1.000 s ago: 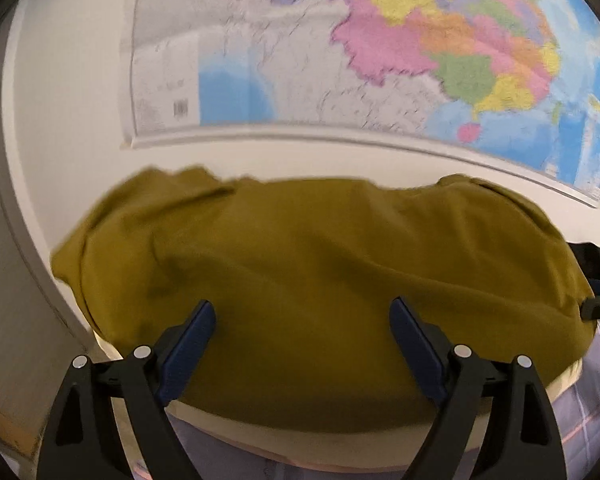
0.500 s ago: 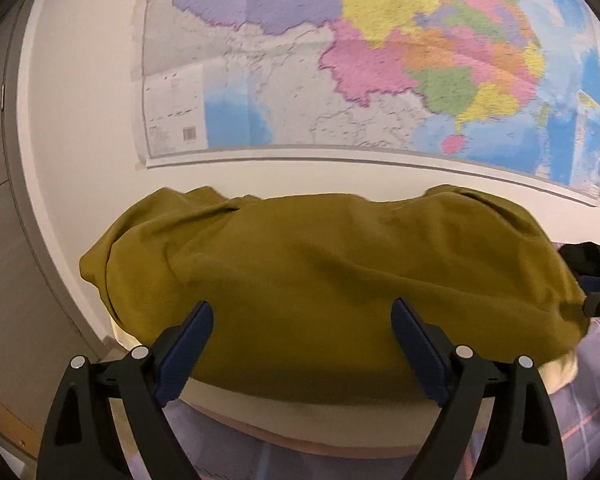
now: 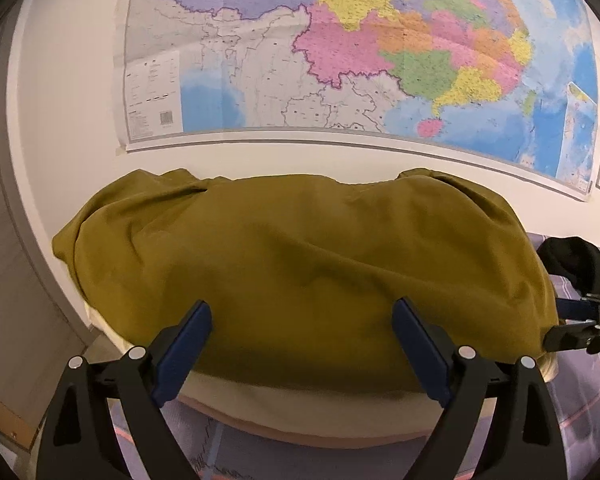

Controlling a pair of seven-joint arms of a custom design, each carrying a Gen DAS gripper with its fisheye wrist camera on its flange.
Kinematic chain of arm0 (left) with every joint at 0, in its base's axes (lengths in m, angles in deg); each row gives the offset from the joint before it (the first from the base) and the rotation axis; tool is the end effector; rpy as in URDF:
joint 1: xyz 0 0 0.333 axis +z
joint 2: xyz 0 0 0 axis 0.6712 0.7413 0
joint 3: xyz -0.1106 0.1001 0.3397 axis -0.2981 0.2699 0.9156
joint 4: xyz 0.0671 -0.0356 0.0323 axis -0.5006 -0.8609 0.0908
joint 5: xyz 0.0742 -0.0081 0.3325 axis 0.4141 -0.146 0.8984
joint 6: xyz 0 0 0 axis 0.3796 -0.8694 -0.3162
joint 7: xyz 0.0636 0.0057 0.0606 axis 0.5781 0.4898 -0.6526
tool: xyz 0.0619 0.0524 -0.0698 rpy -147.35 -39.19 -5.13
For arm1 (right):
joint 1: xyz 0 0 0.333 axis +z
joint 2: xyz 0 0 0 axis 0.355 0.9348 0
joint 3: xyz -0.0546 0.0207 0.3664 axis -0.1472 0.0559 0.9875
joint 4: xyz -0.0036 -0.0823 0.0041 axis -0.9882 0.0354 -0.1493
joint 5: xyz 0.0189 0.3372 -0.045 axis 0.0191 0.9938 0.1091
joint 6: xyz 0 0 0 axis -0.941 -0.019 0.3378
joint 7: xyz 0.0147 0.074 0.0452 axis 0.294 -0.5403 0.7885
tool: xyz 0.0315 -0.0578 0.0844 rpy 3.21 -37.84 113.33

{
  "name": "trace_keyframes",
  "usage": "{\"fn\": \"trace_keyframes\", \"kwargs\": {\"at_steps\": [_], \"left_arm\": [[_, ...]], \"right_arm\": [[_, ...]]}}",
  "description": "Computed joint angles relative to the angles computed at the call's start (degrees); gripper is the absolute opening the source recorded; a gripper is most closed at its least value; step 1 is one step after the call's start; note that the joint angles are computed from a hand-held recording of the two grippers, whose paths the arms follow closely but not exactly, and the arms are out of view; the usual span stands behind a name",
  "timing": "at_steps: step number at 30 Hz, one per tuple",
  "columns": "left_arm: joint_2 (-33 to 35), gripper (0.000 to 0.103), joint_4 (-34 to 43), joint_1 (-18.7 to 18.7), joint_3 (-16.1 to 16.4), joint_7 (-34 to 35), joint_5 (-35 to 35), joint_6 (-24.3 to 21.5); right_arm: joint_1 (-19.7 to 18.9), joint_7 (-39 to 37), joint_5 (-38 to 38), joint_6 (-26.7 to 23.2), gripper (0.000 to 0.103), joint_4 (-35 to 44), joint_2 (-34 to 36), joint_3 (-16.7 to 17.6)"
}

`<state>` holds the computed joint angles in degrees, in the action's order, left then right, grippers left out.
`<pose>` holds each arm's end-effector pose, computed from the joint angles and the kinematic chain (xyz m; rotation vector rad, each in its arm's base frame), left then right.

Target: Fold large clothes

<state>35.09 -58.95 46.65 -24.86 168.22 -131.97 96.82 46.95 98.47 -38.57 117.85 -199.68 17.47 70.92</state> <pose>0.6043 -0.0175 0.5420 -1.2062 2.0462 -1.1477 0.5217 0.2678 0.5604 -1.5451 1.5953 -0.3546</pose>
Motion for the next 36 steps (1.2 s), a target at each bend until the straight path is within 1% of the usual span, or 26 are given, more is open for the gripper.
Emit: {"fn": "trace_keyframes", "kwargs": {"at_steps": [1,2,4,5,8,12,14,18,23,25,26,28,30,31,33,36], "left_arm": [[-0.32,0.09,-0.44,-0.21,-0.09,0.13,-0.28,0.9],[-1.04,0.09,-1.34,-0.3,-0.34,1.35,-1.42,1.7],[-2.4,0.092,-2.82,-0.64,-0.26,2.67,-2.96,2.11],[-3.37,0.092,-3.83,-0.88,-0.17,3.55,-4.14,2.08],[-5.54,0.096,-6.09,-2.31,0.58,4.26,-5.53,2.61],[-8.06,0.096,-8.49,-4.32,1.54,6.67,-8.52,3.07],[-8.84,0.096,-9.41,-5.12,2.16,6.17,-8.44,2.58],[-10.14,0.096,-11.35,-6.53,2.77,5.64,-9.33,3.27],[-11.69,0.096,-13.82,-7.47,3.48,3.64,-8.9,3.08],[-12.09,0.096,-14.53,-7.93,3.5,3.71,-9.36,4.08],[-12.45,0.096,-15.05,-8.05,3.61,3.43,-9.13,3.89],[-12.8,0.096,-15.78,-8.35,3.72,1.82,-7.91,3.97],[-13.36,0.096,-16.74,-8.71,3.77,1.54,-7.89,4.13],[-13.59,0.096,-17.18,-8.92,3.77,1.73,-8.07,4.38],[-14.15,0.096,-18.19,-9.38,3.73,1.76,-8.68,5.32],[-14.67,0.096,-19.25,-9.85,3.79,0.15,-7.73,6.25]], "right_arm": [[0.25,0.37,-0.14,0.38,0.043,-0.37,-0.35,-0.28],[1.2,1.3,-1.18,0.69,0.043,-0.77,-0.94,-1.4],[1.47,1.83,-2.21,0.76,0.043,-1.44,-1.92,-1.65],[2.9,3.96,-4.66,0.51,0.043,-1.71,-2.5,-3.34],[3.06,7.57,-9.1,0.16,0.046,-2.21,-3.54,-3.74],[4.19,17.76,-20.16,-0.44,0.047,-2.71,-4.99,-5.78],[3.61,21.16,-23.33,-0.66,0.048,-3.21,-5.7,-5.26],[1.66,25.65,-27.83,-0.86,0.049,-4.14,-6.76,-3.21],[-1.09,28.05,-30.98,-2.62,0.05,-4.94,-8.19,0.45],[-2.36,29.94,-33.18,-3.54,0.051,-4.99,-8.69,1.94],[-3.0,29.94,-33.24,-3.67,0.051,-5.06,-8.79,2.67],[-4.33,32.41,-36.07,-5.16,0.051,-5.03,-9.35,4.31],[-5.69,34.28,-37.89,-5.55,0.052,-5.4,-9.84,5.75],[-6.33,36.26,-39.48,-5.49,0.052,-5.69,-10.15,6.38],[-7.25,37.9,-40.47,-5.28,0.052,-6.43,-10.7,7.34],[-8.14,39.44,-41.71,-6.04,0.055,-6.91,-11.27,8.6]]}}
